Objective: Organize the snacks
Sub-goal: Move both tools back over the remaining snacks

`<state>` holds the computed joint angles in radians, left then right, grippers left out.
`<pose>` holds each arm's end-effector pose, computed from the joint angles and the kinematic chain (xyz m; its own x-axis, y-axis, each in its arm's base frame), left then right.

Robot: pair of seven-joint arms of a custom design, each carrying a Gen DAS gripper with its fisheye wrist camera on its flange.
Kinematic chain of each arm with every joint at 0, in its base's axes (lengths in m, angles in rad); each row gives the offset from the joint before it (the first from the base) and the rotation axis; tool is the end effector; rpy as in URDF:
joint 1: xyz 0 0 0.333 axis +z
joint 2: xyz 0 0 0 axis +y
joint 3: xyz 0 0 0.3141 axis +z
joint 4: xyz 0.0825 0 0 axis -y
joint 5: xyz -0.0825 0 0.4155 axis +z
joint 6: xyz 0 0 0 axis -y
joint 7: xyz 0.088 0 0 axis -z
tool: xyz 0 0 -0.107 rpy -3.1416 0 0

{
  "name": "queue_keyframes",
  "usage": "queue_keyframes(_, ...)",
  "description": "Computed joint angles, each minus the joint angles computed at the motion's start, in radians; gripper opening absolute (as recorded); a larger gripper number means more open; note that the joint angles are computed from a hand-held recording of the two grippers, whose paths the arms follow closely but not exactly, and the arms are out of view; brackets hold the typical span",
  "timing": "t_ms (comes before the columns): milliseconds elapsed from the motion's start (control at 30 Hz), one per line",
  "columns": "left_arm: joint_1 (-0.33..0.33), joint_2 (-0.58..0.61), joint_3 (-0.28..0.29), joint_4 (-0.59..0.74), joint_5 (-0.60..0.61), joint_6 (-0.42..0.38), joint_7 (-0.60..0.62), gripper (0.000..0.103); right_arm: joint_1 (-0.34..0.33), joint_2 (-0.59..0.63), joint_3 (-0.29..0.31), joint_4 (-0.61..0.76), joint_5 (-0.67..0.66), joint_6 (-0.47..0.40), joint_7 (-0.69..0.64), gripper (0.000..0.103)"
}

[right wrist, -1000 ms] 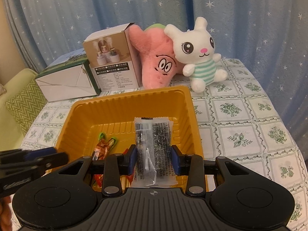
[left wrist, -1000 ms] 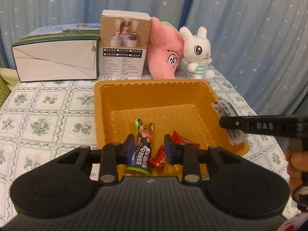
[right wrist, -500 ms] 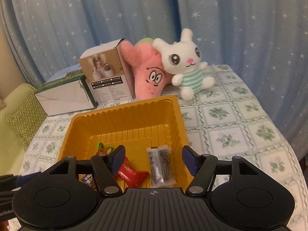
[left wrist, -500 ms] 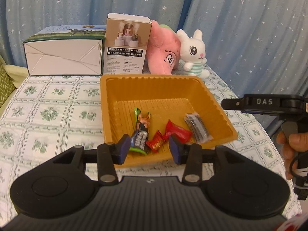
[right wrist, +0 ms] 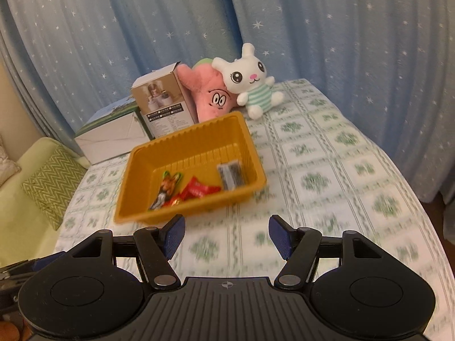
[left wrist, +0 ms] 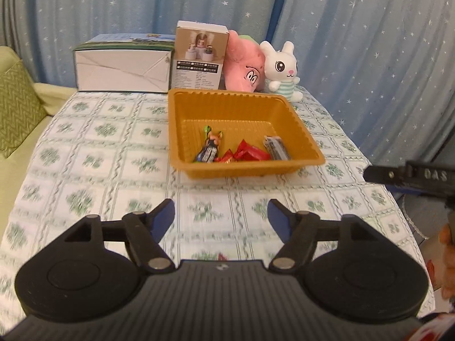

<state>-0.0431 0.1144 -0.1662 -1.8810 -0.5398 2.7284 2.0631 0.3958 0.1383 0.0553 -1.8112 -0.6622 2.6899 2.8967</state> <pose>0.6553 -0.1152 0.5148 -0.3382 -0.9255 0.1708 -0.6960 0.1239 -0.7072 0.6006 0.3111 0.5301 -0.2178 -0.9110 -0.3502 -0.6212 0.4061 -0.6702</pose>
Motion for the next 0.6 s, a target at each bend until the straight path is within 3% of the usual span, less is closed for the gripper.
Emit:
queue_keyframes(333,-0.016,-0.210,0.035,-0.216,0.026,-0.010,-0.071,0.083,0.024,-0.177,0.079,-0.174,-0.076,-0.073,0.124,0.065)
queue_keyframes(600,-0.042,-0.304,0.062,-0.324,0.008,-0.005,-0.029,0.089,0.017,-0.257,0.127,-0.265,-0.068,-0.104,0.169,0.065)
